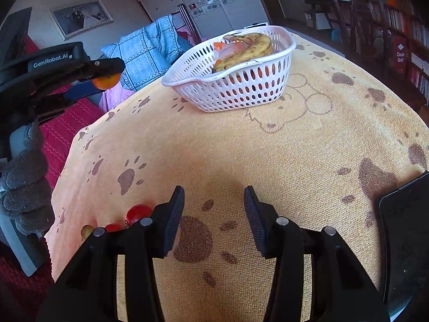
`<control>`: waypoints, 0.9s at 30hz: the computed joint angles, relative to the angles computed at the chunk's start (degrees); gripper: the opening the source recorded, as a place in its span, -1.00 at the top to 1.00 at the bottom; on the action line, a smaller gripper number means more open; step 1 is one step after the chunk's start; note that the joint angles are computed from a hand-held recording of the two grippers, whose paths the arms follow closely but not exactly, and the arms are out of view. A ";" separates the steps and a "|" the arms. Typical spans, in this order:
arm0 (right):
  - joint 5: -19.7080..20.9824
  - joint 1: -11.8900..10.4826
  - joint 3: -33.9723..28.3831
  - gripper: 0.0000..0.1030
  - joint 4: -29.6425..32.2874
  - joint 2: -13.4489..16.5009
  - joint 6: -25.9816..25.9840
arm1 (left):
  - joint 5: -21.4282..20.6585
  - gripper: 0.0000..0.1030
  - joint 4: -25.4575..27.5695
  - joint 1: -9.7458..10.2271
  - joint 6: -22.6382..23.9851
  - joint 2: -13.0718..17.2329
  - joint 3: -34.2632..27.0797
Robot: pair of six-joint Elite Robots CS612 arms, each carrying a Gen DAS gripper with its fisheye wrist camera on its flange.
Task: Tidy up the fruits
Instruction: 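Carry the orange into the white basket and open the left tool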
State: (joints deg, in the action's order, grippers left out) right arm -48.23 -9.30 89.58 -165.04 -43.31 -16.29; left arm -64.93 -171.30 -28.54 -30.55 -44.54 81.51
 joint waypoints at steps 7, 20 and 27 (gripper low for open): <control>2.22 -0.51 -1.09 0.07 2.82 0.56 0.88 | -2.10 0.17 5.36 0.27 3.97 4.66 -9.11; 2.29 -0.18 -1.27 0.07 3.36 0.58 -0.29 | -2.96 -0.18 7.24 1.13 4.13 7.14 -11.91; 2.14 -0.08 -0.92 0.07 2.37 0.50 -0.16 | -2.16 -0.18 6.34 1.25 3.11 5.78 -9.88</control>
State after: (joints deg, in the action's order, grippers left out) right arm -46.10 -9.39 88.66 -162.66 -42.81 -16.45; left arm -67.09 -164.96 -27.29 -27.44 -38.75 71.63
